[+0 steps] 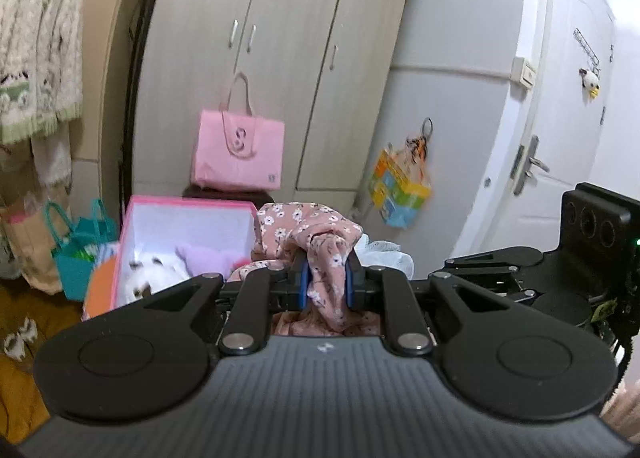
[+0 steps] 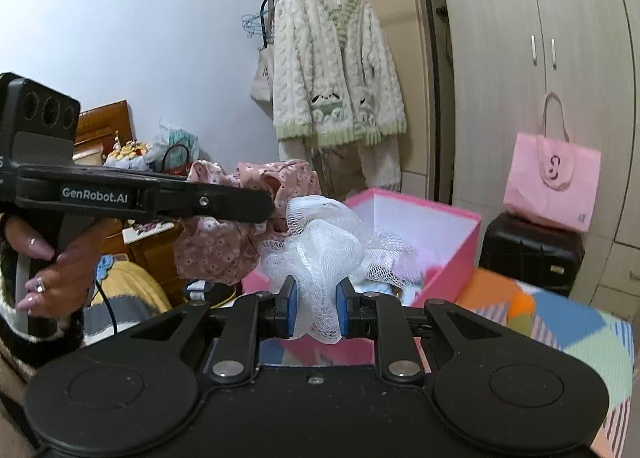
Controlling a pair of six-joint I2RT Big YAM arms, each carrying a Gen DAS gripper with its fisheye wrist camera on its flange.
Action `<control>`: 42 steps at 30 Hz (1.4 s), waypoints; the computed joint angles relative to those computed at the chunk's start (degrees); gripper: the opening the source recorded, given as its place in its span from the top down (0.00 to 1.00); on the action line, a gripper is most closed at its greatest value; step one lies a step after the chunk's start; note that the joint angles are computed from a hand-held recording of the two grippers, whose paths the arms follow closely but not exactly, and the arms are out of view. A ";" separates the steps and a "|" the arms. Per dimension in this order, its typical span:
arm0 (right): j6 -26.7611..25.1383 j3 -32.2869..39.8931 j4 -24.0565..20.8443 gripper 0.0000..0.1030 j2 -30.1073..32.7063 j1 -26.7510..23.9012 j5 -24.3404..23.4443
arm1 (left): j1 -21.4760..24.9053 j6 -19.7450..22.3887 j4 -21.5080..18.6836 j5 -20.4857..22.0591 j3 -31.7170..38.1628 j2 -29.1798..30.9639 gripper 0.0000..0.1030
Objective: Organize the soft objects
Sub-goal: 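Carry the bath puff with the right gripper over the pink box while the left gripper carries the cloth there, then open the right gripper to drop the puff into the box while the left gripper releases the cloth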
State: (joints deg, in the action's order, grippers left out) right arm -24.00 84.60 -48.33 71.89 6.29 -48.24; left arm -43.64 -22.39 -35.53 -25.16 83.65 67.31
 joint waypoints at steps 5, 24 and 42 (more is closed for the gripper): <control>3.03 3.14 3.52 0.78 3.04 1.87 2.75 | 3.97 0.19 0.90 2.58 1.21 1.23 0.85; 3.40 25.29 -3.24 0.77 24.79 8.52 10.53 | 20.12 -5.19 -5.86 12.88 12.05 15.55 0.85; -0.51 24.78 -1.91 0.46 27.39 10.73 18.73 | 17.90 -2.17 -14.59 -0.37 17.24 20.25 0.41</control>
State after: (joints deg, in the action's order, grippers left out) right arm -24.50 109.37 -50.24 99.28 17.02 -29.50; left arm -25.74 -24.55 -50.12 -25.53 100.89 87.56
